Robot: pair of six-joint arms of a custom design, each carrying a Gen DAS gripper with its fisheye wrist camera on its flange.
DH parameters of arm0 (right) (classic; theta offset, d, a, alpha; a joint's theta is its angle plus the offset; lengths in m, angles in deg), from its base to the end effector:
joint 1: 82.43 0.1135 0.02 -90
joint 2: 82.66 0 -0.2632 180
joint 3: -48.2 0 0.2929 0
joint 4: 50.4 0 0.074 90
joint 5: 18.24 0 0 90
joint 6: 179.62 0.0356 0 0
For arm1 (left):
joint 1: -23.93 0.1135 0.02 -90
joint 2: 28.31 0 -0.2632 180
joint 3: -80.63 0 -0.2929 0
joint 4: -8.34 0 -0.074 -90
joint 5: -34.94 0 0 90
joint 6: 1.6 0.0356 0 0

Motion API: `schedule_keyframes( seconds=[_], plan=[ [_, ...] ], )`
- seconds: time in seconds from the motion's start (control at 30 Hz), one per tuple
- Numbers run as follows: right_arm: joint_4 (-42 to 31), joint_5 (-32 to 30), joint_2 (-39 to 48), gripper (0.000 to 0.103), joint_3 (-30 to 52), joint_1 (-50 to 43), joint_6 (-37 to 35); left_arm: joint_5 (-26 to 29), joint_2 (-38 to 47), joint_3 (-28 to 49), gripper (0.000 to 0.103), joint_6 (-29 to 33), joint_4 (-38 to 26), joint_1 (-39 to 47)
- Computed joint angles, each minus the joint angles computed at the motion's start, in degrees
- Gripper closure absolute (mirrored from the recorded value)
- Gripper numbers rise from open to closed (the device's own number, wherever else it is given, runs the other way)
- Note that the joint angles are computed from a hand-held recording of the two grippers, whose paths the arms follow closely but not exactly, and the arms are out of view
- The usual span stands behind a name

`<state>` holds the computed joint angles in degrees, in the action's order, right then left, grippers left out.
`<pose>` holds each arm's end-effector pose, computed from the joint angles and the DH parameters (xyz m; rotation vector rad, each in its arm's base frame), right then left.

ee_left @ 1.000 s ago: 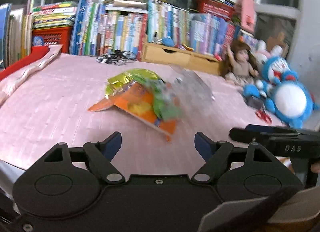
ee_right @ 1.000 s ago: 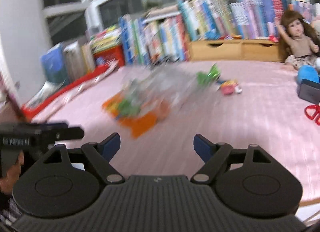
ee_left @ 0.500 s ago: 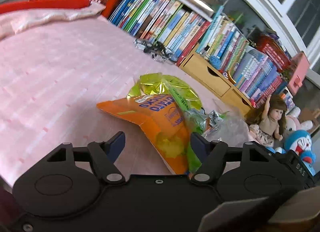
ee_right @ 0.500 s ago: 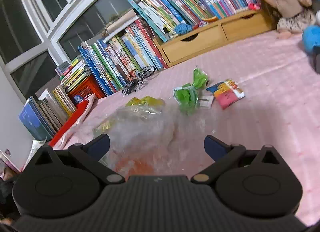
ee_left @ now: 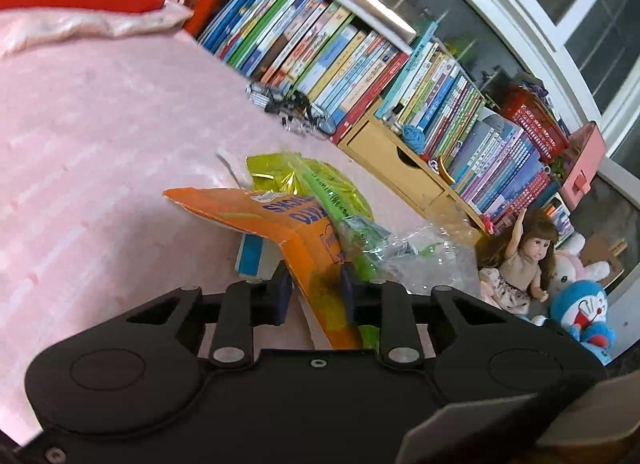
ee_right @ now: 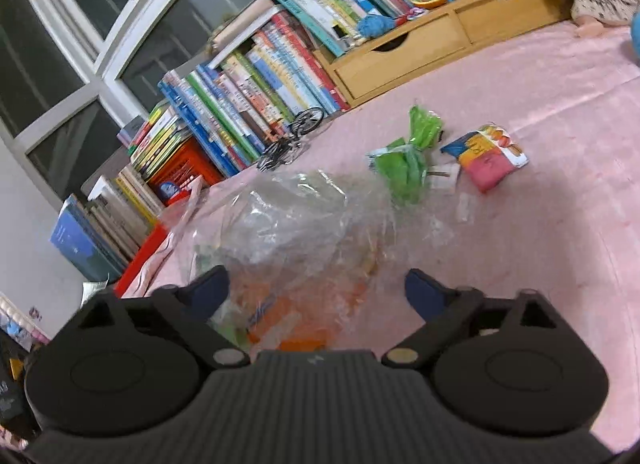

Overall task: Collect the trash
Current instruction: 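Grasp the orange snack box with the left tool while the right tool grasps the clear bag, then lift the orange box with the left tool while the right tool lifts the clear bag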

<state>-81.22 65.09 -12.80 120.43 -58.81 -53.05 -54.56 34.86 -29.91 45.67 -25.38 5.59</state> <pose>0.2899 0.1313 0.3206 0.1686 2.1477 0.7515 0.2748 -0.0914 0.3300 -0.4418 2.0708 -0.6617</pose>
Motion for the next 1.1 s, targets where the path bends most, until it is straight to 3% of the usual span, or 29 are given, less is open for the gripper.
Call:
schedule_keyframes(
  seconds=[0.13, 0.3, 0.57, 1.1],
  plan=[
    [-0.4, 1.8, -2.6, 0.034, -0.7, 1.5, -0.9, -1.8, -3.2, -0.6, 0.083, 2.5, -0.7, -1.4],
    [-0.5, 6.7, -6.5, 0.035, -1.6, 4.4, -3.9, -6.9, -7.3, -1.0, 0.085, 8.7, -0.7, -5.1],
    [-1.7, 12.9, -10.6, 0.035, -1.7, 5.7, -6.2, -10.5, -10.2, 0.2, 0.086, 12.5, -1.9, -6.6],
    [-4.8, 17.1, -14.2, 0.035, -4.4, 7.0, -7.5, -8.6, -10.6, 4.6, 0.089, 14.0, -0.5, -3.3]
  ],
)
